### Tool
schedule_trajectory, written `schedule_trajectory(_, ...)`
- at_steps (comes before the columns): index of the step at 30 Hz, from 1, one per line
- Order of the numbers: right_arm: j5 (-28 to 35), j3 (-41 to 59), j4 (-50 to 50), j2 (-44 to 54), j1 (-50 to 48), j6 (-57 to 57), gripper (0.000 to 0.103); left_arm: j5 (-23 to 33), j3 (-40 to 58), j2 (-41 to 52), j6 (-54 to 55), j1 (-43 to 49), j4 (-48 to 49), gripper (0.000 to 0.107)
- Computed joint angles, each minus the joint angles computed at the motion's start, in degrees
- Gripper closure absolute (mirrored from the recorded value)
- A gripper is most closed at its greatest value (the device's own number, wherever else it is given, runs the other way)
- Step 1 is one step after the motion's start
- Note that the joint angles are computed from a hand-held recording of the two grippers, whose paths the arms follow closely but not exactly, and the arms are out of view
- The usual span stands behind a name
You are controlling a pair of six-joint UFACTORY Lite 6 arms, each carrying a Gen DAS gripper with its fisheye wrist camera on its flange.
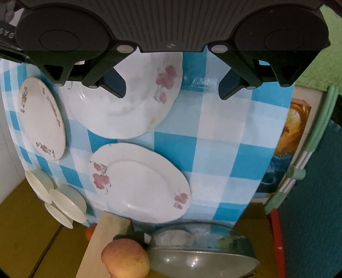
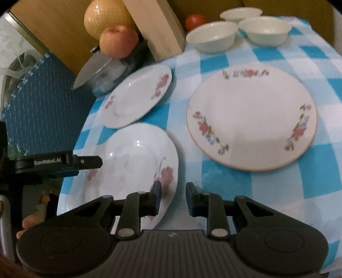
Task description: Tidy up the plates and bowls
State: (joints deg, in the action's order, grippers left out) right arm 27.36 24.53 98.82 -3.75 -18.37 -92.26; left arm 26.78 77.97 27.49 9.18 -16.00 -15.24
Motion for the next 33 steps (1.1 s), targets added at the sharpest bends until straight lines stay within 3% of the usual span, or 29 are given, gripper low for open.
schedule_trajectory(9, 3.2, 0.5, 6.1, 3.4, 0.2, -5.1, 0.079, 1.5, -0.1, 1.3, 2.7, 0.1, -2.0, 0.011)
schedule_trajectory(14, 7.4, 1.5, 3.2, 5.9, -3.2, -1.6, 0.079, 1.3, -0.5, 1.1, 3.5, -0.5, -2.7, 0.012)
schedule_trajectory(21, 7.6, 1.7, 6.5, 6.4, -2.2, -3.6, 0.076, 1.8, -0.8, 0.9, 7.9, -2.7, -5.9, 0.014)
schedule_trajectory(24, 6.8, 2.0, 7.8, 6.8, -1.9, -4.3, 0.086, 0.7, -1.4, 0.6, 5.5, -3.8, -2.6, 0.014)
schedule_trajectory(33, 5.5, 0.1, 13.9, 5.0, 0.0, -12.0, 0.086, -2.4, -3.7, -0.9, -3.7, -6.1, 7.4, 0.023)
